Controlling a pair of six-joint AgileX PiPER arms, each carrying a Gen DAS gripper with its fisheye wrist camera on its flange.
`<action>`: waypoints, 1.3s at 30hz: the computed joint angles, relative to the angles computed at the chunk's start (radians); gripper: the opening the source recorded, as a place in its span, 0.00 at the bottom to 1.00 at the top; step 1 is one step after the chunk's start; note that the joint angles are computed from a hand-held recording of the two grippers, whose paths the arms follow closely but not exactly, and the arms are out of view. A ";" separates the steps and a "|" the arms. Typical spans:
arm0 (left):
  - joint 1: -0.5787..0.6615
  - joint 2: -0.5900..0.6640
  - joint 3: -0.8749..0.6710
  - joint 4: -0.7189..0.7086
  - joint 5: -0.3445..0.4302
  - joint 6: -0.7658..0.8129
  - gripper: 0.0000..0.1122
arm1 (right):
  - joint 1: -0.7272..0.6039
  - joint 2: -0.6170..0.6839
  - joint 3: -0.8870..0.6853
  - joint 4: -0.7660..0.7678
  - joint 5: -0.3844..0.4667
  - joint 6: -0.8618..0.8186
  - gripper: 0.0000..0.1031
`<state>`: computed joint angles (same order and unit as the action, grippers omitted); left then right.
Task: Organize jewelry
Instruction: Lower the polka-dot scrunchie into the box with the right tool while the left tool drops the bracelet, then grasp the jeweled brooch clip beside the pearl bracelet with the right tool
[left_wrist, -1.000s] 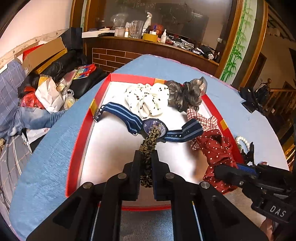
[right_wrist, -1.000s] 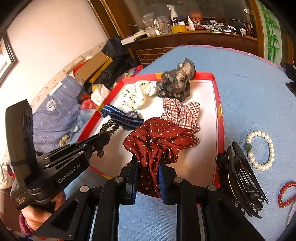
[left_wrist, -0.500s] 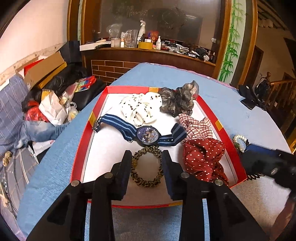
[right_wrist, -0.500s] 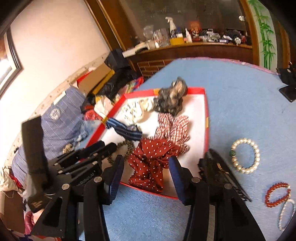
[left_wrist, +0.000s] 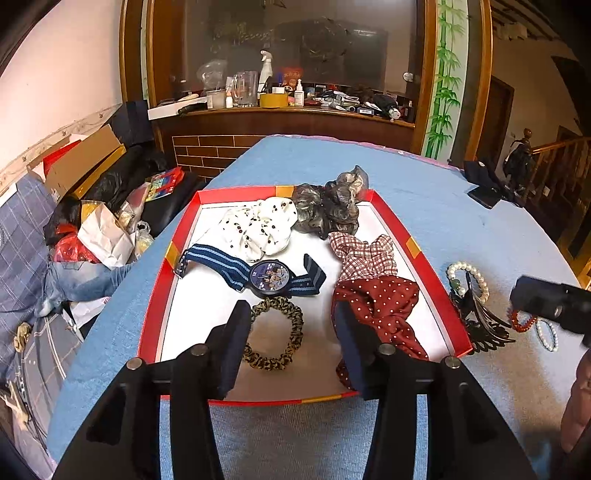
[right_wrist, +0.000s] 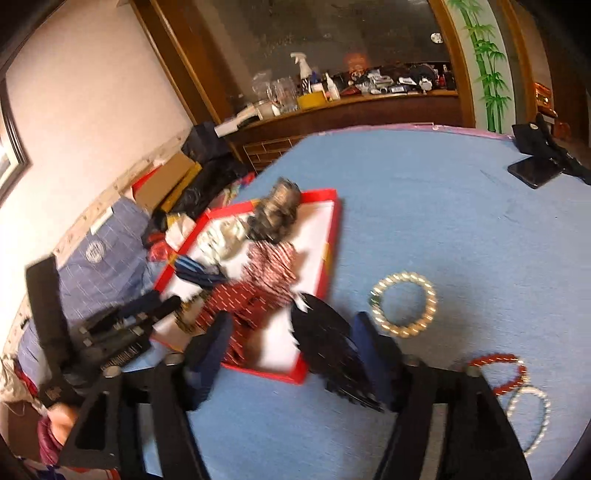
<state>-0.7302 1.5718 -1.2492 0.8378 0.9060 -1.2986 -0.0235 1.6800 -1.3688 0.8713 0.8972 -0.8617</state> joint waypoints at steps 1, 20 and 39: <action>0.001 -0.002 0.001 -0.003 -0.003 0.000 0.41 | -0.001 0.001 0.003 -0.019 -0.002 -0.006 0.74; -0.009 0.080 -0.121 -0.122 -0.058 0.137 0.41 | -0.103 0.201 -0.175 -0.035 0.213 -0.025 0.32; -0.026 0.246 -0.387 -0.216 -0.011 0.290 0.43 | -0.219 0.215 -0.246 -0.128 0.186 0.240 0.64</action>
